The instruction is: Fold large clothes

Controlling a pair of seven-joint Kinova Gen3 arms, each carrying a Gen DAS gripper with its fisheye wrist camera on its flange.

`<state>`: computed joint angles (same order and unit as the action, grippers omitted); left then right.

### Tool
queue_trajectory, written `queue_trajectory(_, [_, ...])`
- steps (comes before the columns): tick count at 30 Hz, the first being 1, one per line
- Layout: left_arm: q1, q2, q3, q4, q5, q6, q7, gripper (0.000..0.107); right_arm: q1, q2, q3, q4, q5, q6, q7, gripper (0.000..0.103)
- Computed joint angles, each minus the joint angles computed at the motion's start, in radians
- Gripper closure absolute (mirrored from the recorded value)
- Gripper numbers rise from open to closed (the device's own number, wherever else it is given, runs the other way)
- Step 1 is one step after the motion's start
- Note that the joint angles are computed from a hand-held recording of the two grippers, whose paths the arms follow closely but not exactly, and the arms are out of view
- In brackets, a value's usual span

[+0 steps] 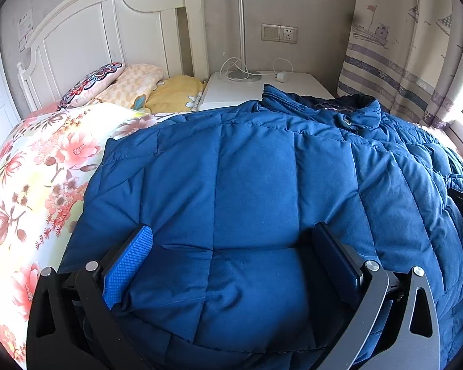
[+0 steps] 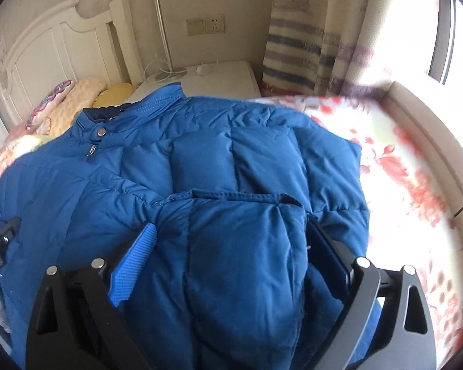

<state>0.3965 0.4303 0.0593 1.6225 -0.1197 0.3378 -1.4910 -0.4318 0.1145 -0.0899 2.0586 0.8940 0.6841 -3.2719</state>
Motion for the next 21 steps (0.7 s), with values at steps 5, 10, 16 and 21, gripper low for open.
queue_trajectory(5, [0.012,0.004,-0.02,-0.007,0.039,0.004,-0.035,0.009,0.17,-0.01,-0.131,0.0,-0.059,-0.049,0.074,0.004])
queue_trajectory(10, [-0.01,-0.092,-0.031,0.044,0.162,0.059,-0.187,0.009,0.238,-0.157,-0.287,0.025,-0.075,0.042,-0.036,0.009])
queue_trajectory(16, [-0.149,-0.297,0.101,0.302,0.276,0.033,-0.363,0.009,0.119,-0.196,-0.547,0.038,-0.033,0.251,-0.068,0.003])
queue_trajectory(21, [0.016,-0.276,-0.031,0.379,0.152,0.022,-0.252,0.009,-0.009,-0.013,-0.555,-0.012,-0.103,0.306,0.062,0.003])
